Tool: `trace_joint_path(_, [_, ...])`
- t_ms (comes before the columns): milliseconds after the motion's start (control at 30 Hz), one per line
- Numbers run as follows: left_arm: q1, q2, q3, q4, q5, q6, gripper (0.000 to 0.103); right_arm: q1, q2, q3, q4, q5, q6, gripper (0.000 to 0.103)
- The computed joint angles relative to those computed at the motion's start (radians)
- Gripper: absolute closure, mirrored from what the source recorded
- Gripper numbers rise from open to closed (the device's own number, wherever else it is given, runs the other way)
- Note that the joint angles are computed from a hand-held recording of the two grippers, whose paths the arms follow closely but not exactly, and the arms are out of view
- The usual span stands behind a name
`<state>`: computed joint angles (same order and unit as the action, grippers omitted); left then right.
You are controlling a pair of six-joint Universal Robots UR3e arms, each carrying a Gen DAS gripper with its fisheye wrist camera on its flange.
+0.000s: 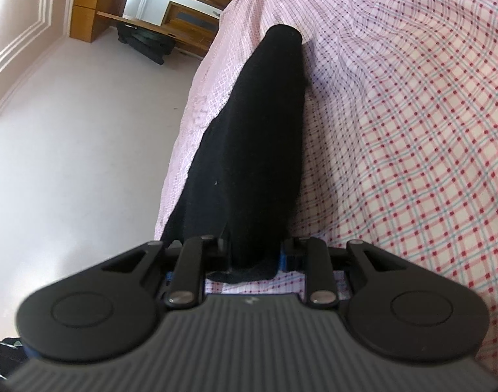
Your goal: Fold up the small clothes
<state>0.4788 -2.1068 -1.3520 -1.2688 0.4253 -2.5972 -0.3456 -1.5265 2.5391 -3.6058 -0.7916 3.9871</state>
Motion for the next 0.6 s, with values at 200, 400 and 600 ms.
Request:
trace_joint_path(200, [-0.003, -0.007, 0.017, -0.011, 0.002, 0.001, 0.088, -0.002, -0.011, 0.008, 0.009, 0.001, -0.008, 0.076])
trace_joint_path(400, [-0.005, 0.011, -0.016, 0.037, 0.013, -0.008, 0.085, 0.004, -0.036, 0.000, 0.057, -0.014, -0.021, 0.072])
trace_joint_path(600, [-0.005, 0.136, -0.131, 0.236, 0.081, -0.088, 0.020, 0.077, -0.202, -0.068, 0.322, -0.160, -0.078, 0.065])
